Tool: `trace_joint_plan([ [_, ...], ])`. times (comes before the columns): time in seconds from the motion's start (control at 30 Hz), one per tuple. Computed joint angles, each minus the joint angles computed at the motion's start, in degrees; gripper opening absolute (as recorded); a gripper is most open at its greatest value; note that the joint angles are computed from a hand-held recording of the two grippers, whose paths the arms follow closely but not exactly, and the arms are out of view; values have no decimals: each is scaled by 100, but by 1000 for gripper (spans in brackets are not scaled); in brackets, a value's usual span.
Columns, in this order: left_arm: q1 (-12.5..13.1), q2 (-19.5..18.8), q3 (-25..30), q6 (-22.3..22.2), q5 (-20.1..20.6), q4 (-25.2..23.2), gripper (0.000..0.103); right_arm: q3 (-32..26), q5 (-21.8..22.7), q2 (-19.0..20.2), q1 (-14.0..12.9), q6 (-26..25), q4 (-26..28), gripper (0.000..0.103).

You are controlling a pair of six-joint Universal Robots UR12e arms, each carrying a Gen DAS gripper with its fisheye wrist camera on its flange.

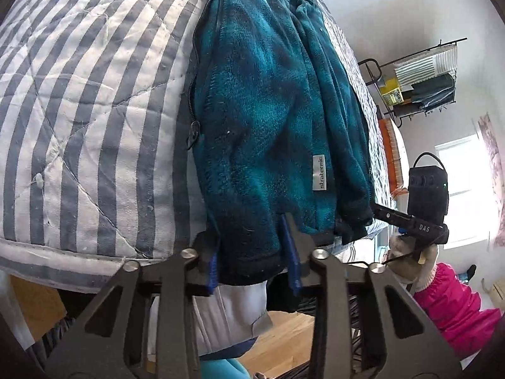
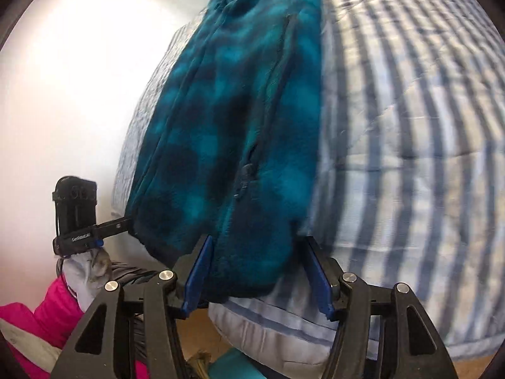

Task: Fold large clothes
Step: 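Lift the hem end with both tools and fold it over toward the collar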

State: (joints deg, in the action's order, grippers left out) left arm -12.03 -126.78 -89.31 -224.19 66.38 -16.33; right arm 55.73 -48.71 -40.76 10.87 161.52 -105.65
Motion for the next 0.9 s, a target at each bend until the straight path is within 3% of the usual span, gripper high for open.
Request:
trace_joint_plan([
  [0.1,2,0,-6,-100,-54,151,22,-18,83,-25,41,-431,316,52],
  [0.2,11,37,-33,-251,-124,331,20,-102,125,13,56,-568,556,34],
  [0.27,19,57,-38,-436,-207,553,20,-169,487,41,-5,-523,777,21],
  [0.47,67,110,81,-780,-310,965,19,-121,1640,-26,-179,-314,983,18],
  [0.6,121,107,307,-770,-245,1021,19,-273,2134,29,-246,-54,912,17],
  [0.77,192,-22,836,-495,-108,752,19,-699,2319,236,-200,666,229,17],
  [0.9,276,-136,1274,-223,63,392,19,-1395,2225,592,-150,1187,-222,17],
])
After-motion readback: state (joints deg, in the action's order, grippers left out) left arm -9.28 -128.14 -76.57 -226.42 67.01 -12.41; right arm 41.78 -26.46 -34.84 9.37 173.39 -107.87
